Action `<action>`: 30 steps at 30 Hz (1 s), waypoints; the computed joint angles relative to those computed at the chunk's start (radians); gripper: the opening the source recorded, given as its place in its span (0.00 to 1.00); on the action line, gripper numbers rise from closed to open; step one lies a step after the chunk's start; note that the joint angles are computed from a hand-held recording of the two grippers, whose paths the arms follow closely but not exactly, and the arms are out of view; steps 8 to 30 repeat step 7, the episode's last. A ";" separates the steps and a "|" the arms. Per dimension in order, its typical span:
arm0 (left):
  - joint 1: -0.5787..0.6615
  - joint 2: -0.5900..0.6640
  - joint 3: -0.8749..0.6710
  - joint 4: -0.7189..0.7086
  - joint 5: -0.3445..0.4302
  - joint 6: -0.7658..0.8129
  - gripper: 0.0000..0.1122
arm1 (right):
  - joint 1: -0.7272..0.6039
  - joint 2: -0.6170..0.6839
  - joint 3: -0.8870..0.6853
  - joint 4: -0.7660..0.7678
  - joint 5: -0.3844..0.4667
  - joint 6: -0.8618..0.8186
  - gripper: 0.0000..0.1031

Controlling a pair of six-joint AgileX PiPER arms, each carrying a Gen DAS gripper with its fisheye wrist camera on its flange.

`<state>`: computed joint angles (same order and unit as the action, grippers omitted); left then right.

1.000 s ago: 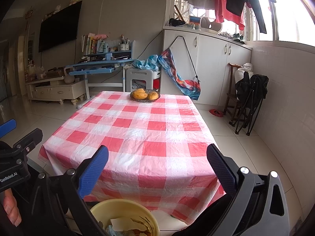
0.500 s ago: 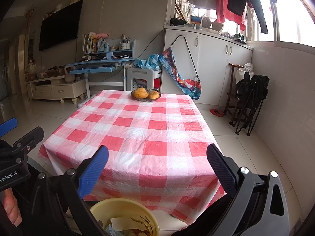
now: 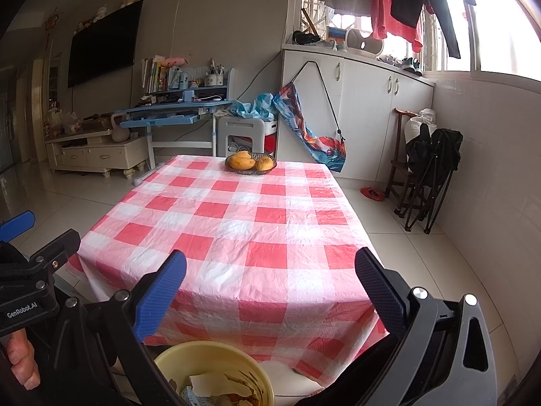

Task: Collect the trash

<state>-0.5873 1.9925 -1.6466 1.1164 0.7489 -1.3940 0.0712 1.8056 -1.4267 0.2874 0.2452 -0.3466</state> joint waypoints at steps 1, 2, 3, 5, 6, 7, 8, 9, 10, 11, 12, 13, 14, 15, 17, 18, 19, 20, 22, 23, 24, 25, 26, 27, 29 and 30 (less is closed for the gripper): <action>0.011 0.009 -0.022 -0.054 0.005 0.042 0.85 | 0.000 0.000 0.001 0.000 0.000 -0.001 0.93; 0.019 0.014 -0.033 -0.089 0.008 0.065 0.85 | 0.000 0.002 -0.006 -0.005 0.005 0.003 0.93; 0.029 0.015 -0.038 -0.124 0.001 0.089 0.85 | 0.000 0.000 -0.002 -0.001 0.002 0.000 0.93; 0.041 0.026 -0.055 -0.181 0.002 0.134 0.85 | 0.000 -0.001 0.003 0.001 0.000 -0.004 0.93; 0.041 0.030 -0.059 -0.188 0.006 0.139 0.85 | 0.000 0.002 -0.007 -0.005 0.007 0.003 0.93; 0.043 0.032 -0.061 -0.197 0.005 0.151 0.85 | 0.000 0.000 -0.001 -0.001 0.003 -0.002 0.93; 0.043 0.032 -0.061 -0.197 0.005 0.151 0.85 | 0.000 0.000 -0.001 -0.001 0.003 -0.002 0.93; 0.043 0.032 -0.061 -0.197 0.005 0.151 0.85 | 0.000 0.000 -0.001 -0.001 0.003 -0.002 0.93; 0.043 0.032 -0.061 -0.197 0.005 0.151 0.85 | 0.000 0.000 -0.001 -0.001 0.003 -0.002 0.93; 0.043 0.032 -0.061 -0.197 0.005 0.151 0.85 | 0.000 0.000 -0.001 -0.001 0.003 -0.002 0.93; 0.043 0.032 -0.061 -0.197 0.005 0.151 0.85 | 0.000 0.000 -0.001 -0.001 0.003 -0.002 0.93; 0.043 0.032 -0.061 -0.197 0.005 0.151 0.85 | 0.000 0.000 -0.001 -0.001 0.003 -0.002 0.93; 0.043 0.032 -0.061 -0.197 0.005 0.151 0.85 | 0.000 0.000 -0.001 -0.001 0.003 -0.002 0.93; 0.043 0.032 -0.061 -0.197 0.005 0.151 0.85 | 0.000 0.000 -0.001 -0.001 0.003 -0.002 0.93; 0.043 0.032 -0.061 -0.197 0.005 0.151 0.85 | 0.000 0.000 -0.001 -0.001 0.003 -0.002 0.93; 0.043 0.032 -0.061 -0.197 0.005 0.151 0.85 | 0.000 0.000 -0.001 -0.001 0.003 -0.002 0.93; 0.043 0.032 -0.061 -0.197 0.005 0.151 0.85 | 0.000 0.000 -0.001 -0.001 0.003 -0.002 0.93; 0.043 0.032 -0.061 -0.197 0.005 0.151 0.85 | 0.000 0.000 -0.001 -0.001 0.003 -0.002 0.93; 0.043 0.032 -0.061 -0.197 0.005 0.151 0.85 | 0.000 0.000 -0.001 -0.001 0.003 -0.002 0.93; 0.043 0.032 -0.061 -0.197 0.005 0.151 0.85 | 0.000 0.000 -0.001 -0.001 0.003 -0.002 0.93; 0.043 0.032 -0.061 -0.197 0.005 0.151 0.85 | 0.000 0.000 -0.001 -0.001 0.003 -0.002 0.93; 0.043 0.032 -0.061 -0.197 0.005 0.151 0.85 | 0.000 0.000 -0.001 -0.001 0.003 -0.002 0.93; 0.043 0.032 -0.061 -0.197 0.005 0.151 0.85 | 0.000 0.000 -0.001 -0.001 0.003 -0.002 0.93; 0.043 0.032 -0.061 -0.197 0.005 0.151 0.85 | 0.000 0.000 -0.001 -0.001 0.003 -0.002 0.93; 0.043 0.032 -0.061 -0.197 0.005 0.151 0.85 | 0.000 0.000 -0.001 -0.001 0.003 -0.002 0.93; 0.043 0.032 -0.061 -0.197 0.005 0.151 0.85 | 0.000 0.000 -0.001 -0.001 0.003 -0.002 0.93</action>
